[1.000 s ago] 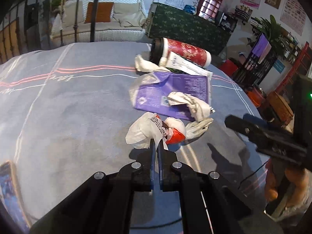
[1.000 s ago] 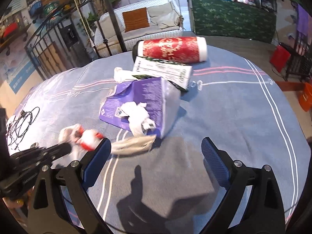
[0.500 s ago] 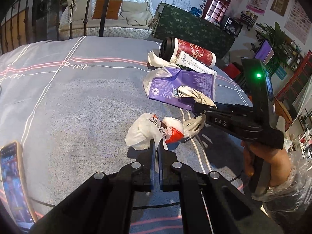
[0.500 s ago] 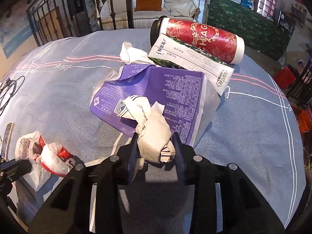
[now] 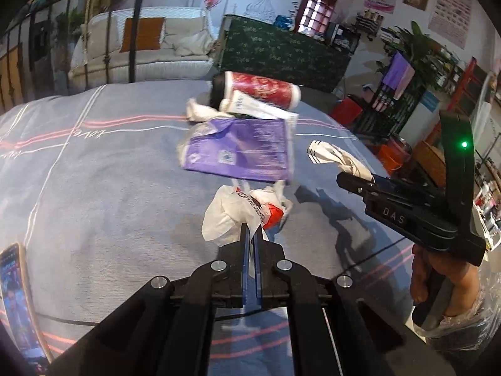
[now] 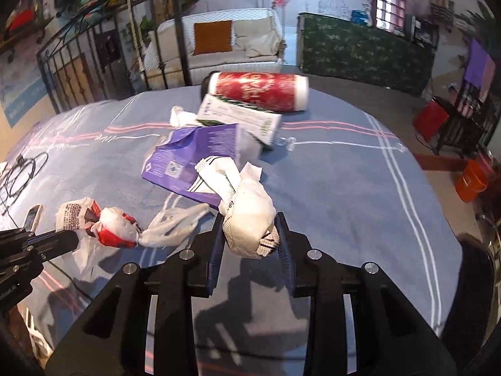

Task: Collect trash
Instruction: 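Carry the white cloth over the bin with the right tool while the left tool carries the bag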

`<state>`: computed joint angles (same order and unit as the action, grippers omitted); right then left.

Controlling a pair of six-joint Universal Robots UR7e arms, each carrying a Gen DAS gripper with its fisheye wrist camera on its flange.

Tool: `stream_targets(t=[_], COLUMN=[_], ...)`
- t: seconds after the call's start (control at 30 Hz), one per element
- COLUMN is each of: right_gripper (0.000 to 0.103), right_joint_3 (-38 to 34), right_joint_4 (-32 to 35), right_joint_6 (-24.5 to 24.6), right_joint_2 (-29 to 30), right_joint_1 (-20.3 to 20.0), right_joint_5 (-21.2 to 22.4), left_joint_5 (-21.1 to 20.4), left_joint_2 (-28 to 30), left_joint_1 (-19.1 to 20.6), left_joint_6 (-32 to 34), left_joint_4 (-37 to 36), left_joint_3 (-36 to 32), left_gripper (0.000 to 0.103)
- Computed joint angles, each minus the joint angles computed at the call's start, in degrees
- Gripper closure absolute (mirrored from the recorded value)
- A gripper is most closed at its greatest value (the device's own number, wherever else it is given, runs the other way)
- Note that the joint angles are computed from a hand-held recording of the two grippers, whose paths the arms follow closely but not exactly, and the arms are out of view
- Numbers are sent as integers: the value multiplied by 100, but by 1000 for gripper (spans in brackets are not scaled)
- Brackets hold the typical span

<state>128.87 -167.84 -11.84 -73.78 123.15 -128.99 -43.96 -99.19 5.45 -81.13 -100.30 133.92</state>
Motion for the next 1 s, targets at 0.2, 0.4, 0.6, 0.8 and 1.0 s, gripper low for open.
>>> stream_targets(t=[0.2, 0.4, 0.6, 0.8, 1.0], right_gripper=[71, 71, 71, 71, 71], right_joint_3=[445, 849, 1105, 1263, 1371], right_joint_4=[-82, 11, 237, 414, 312], right_joint_6=[118, 272, 335, 304, 57], right_joint_2=[-912, -1822, -2830, -3612, -4208], right_joint_1=[-57, -225, -519, -882, -1531], right_joint_5=[-397, -802, -1225, -1527, -1494], left_joint_5=[12, 27, -160, -448, -887], left_joint_2=[652, 1495, 2438, 3288, 3998], left_joint_1=[-31, -29, 95, 185, 292], left_joint_6=[769, 1791, 2901, 3736, 4278], left_joint_4=[-1158, -2447, -3995, -5031, -5583], left_joint_3=[-61, -282, -640, -1076, -1498], left_gripper=[99, 99, 99, 99, 99])
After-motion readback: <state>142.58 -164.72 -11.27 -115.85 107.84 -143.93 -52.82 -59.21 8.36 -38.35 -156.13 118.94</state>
